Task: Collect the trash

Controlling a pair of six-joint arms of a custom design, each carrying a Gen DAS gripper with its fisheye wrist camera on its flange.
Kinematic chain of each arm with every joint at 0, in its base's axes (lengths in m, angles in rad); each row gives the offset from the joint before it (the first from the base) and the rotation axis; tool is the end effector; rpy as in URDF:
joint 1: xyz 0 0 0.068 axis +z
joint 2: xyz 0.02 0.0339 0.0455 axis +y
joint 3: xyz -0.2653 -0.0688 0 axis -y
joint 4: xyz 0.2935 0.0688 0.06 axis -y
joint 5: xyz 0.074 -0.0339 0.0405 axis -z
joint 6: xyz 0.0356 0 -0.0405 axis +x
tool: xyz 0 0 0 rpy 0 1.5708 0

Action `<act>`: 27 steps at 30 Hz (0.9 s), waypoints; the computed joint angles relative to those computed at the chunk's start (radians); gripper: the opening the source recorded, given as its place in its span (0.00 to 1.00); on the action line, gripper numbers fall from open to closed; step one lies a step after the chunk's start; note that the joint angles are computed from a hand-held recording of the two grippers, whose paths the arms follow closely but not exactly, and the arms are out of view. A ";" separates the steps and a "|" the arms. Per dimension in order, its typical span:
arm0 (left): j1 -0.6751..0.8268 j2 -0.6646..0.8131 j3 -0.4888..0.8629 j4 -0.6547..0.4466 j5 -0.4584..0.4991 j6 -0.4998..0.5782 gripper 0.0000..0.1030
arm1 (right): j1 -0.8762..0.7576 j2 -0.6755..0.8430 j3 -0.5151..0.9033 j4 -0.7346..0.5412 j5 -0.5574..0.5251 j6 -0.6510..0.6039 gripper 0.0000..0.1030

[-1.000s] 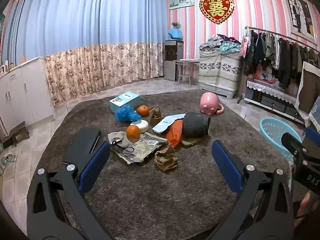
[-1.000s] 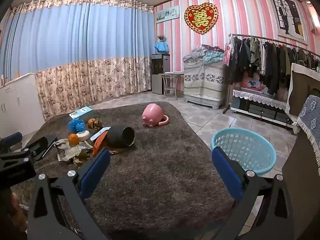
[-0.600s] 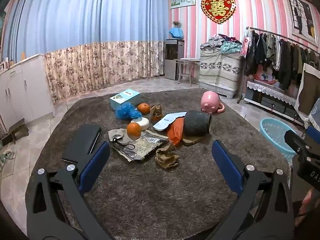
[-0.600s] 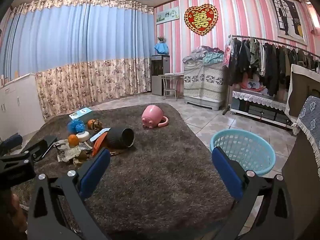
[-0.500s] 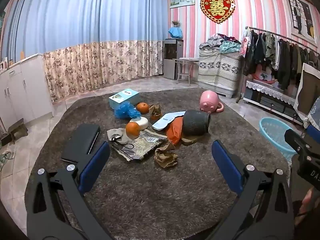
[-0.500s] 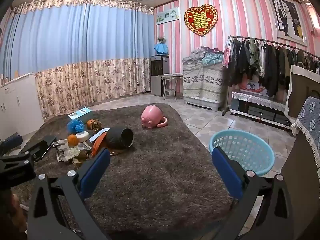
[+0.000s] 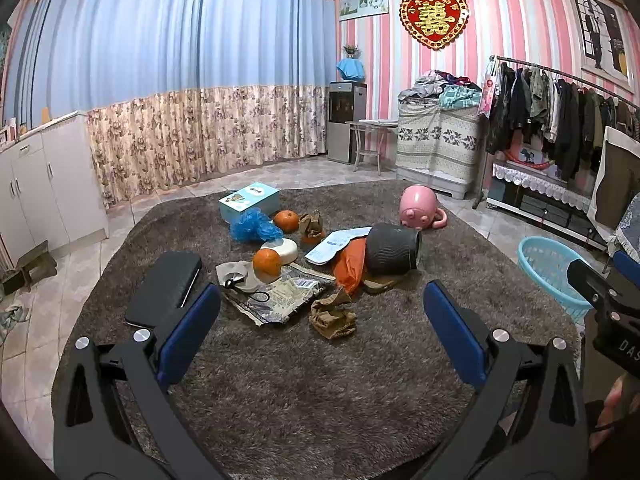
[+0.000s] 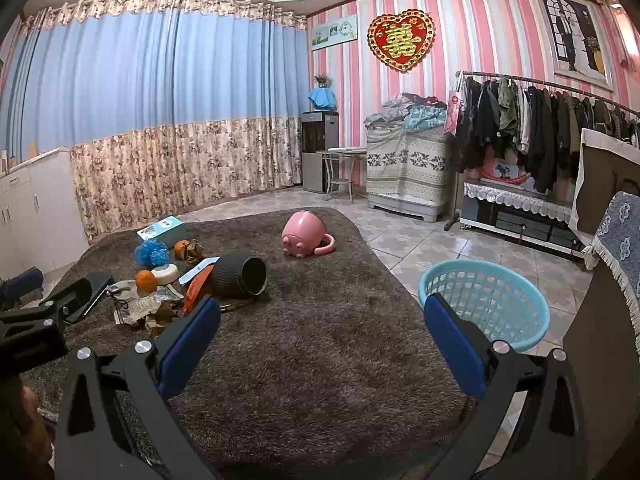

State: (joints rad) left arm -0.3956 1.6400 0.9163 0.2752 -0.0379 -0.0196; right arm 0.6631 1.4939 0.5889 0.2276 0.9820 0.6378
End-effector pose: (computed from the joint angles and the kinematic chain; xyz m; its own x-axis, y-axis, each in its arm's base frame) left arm 0.3666 -0.1516 0.1813 -0.4070 0.1487 -0.9012 0.3457 0.9384 -0.0012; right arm 0.2556 0.1621 0.1255 -0.2963 0.1881 -0.9364 0.4297 0.9018 0.0452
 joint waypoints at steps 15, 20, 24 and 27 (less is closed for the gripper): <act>0.007 -0.008 -0.004 0.002 0.005 0.001 0.95 | -0.002 0.004 -0.005 0.014 0.003 -0.003 0.97; 0.006 -0.008 -0.004 0.001 0.004 -0.001 0.95 | 0.000 0.005 -0.006 0.020 0.004 -0.004 0.97; 0.006 -0.008 -0.005 0.003 0.003 0.000 0.95 | -0.002 0.001 -0.009 0.020 0.002 -0.004 0.97; 0.006 -0.008 -0.005 0.003 0.003 0.000 0.95 | 0.001 -0.002 -0.004 0.010 0.003 -0.001 0.97</act>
State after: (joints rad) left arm -0.3898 1.6323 0.9114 0.2785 -0.0346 -0.0195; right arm 0.6639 1.4923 0.5848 0.2372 0.9852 0.6369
